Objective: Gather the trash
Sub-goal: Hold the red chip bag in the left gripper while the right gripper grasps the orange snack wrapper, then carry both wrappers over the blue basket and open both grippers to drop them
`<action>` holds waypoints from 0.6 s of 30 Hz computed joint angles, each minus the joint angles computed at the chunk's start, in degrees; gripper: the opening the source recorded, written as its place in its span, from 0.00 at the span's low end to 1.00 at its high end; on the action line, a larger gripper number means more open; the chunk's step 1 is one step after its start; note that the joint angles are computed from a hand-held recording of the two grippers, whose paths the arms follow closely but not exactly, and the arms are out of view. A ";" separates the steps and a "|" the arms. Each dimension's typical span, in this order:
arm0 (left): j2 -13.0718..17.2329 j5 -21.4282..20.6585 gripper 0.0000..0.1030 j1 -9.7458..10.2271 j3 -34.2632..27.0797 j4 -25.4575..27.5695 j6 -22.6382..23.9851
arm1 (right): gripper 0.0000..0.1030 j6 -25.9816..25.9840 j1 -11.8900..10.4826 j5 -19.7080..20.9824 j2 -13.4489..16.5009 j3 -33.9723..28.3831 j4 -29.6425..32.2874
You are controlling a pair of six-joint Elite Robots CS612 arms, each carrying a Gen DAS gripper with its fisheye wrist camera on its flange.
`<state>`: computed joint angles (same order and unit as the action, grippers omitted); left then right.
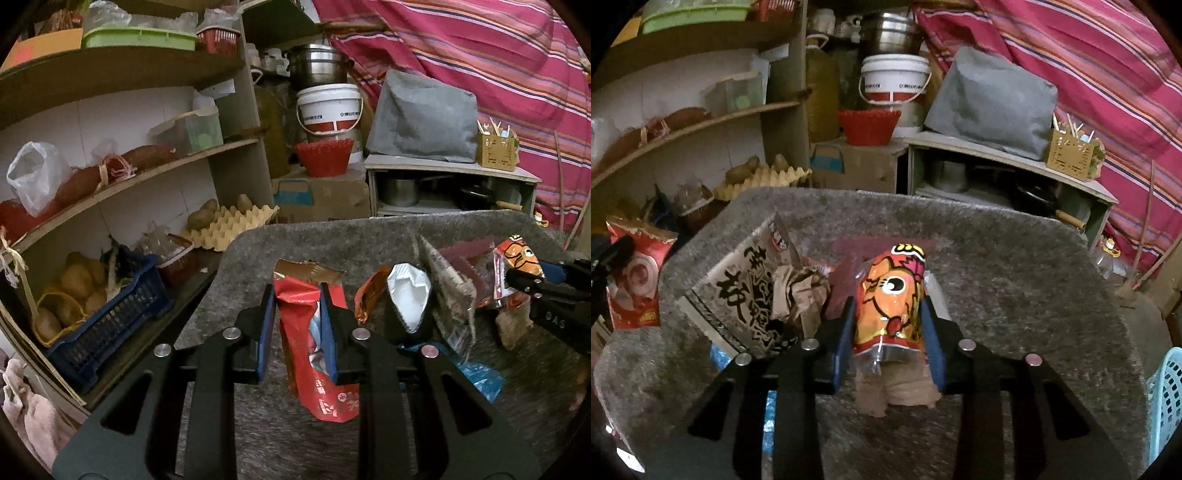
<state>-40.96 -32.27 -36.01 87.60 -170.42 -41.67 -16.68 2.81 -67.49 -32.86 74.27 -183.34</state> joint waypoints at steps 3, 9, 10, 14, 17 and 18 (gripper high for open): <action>-0.04 0.49 0.21 -0.39 -0.39 -0.61 0.70 | 0.33 0.05 -0.62 0.61 -0.72 1.21 -1.83; 0.29 1.44 0.21 -1.53 -1.54 -3.59 3.19 | 0.33 1.52 -2.42 2.83 -2.00 2.83 -3.68; 0.49 1.59 0.21 -1.78 -1.91 -4.33 3.81 | 0.33 2.11 -2.85 3.30 -2.21 3.02 -3.70; 1.11 1.43 0.21 -2.43 -3.19 -5.71 5.44 | 0.33 3.94 -4.50 4.25 -2.71 3.42 -3.06; 1.65 0.77 0.21 -2.79 -4.36 -5.95 6.22 | 0.33 5.28 -5.99 5.25 -2.74 3.25 -1.37; 1.75 0.52 0.21 -2.90 -4.68 -6.03 6.48 | 0.33 5.63 -6.45 5.53 -2.76 3.26 -0.83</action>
<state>-39.21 -31.76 -38.91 82.91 -176.45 -35.19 -11.04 -3.64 -61.96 -35.62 77.53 -184.17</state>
